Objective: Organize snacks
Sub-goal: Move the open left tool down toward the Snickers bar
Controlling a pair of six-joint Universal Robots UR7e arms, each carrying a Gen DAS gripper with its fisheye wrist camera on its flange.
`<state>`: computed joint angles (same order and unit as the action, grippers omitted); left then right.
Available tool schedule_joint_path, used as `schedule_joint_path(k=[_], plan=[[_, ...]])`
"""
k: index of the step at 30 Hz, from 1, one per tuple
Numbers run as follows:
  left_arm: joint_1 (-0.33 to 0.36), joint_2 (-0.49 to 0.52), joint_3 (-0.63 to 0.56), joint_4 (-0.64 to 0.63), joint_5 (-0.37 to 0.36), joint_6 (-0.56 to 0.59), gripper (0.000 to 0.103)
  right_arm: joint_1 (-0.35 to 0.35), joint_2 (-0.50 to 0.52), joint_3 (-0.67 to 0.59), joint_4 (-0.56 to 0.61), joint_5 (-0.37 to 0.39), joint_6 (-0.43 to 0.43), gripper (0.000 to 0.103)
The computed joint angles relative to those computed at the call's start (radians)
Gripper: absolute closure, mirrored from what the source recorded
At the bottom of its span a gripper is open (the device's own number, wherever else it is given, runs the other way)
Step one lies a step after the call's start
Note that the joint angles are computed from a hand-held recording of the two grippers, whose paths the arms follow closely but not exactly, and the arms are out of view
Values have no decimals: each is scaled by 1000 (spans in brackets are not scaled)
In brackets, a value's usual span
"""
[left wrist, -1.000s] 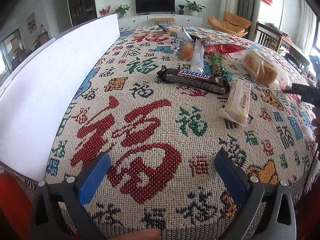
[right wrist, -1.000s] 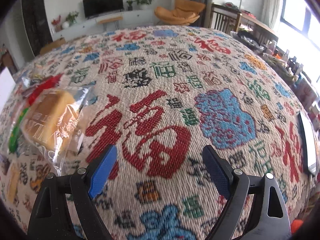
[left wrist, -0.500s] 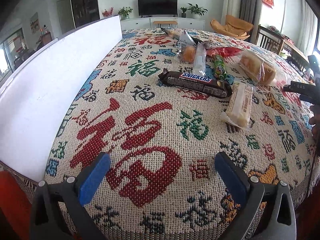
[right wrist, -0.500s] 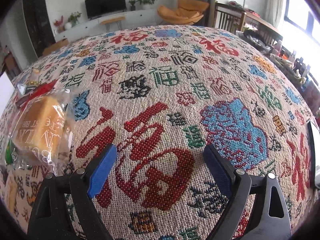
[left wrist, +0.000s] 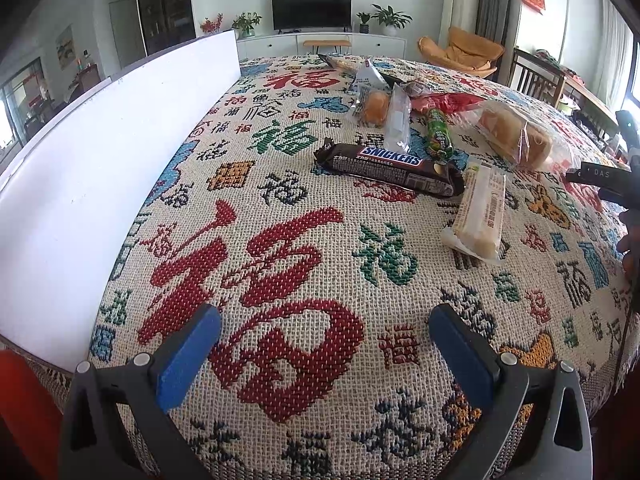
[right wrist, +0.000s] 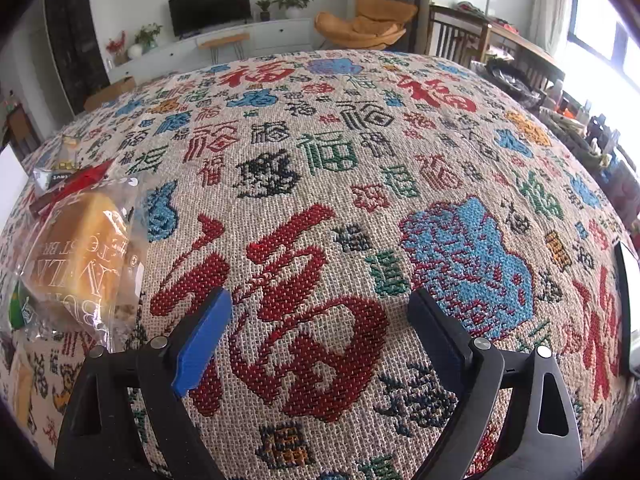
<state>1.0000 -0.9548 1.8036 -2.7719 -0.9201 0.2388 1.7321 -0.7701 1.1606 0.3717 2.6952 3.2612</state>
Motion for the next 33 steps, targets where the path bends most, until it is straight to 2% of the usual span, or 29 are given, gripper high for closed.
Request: schedule_joint_path(k=[13,18,19,22,27,31,33], plan=[[-2,1,-20,58,10,-40,0,0,-1,2,-2,-1,-2,10],[-6,4,-80,219,15,-119,0,0,-2,3,-3,-2,-3,10],[-5,9,-105,270,5,-141,0,0,-3,4,-4,-3,-3,10],[13,28,-203,394,-95,-199,0,-2,-4,5,-7,-6,-6,10],[26,99,-381,492,-206,-346,0,-2,-4,6,-8,-6,-6,10],[19,172,-476,561,-261,-382,0,-2,-5,7,-9,-7,-7,10],[19,213,-517,588,-266,-394,0,-2,-5,7,-9,-7,-7,10]])
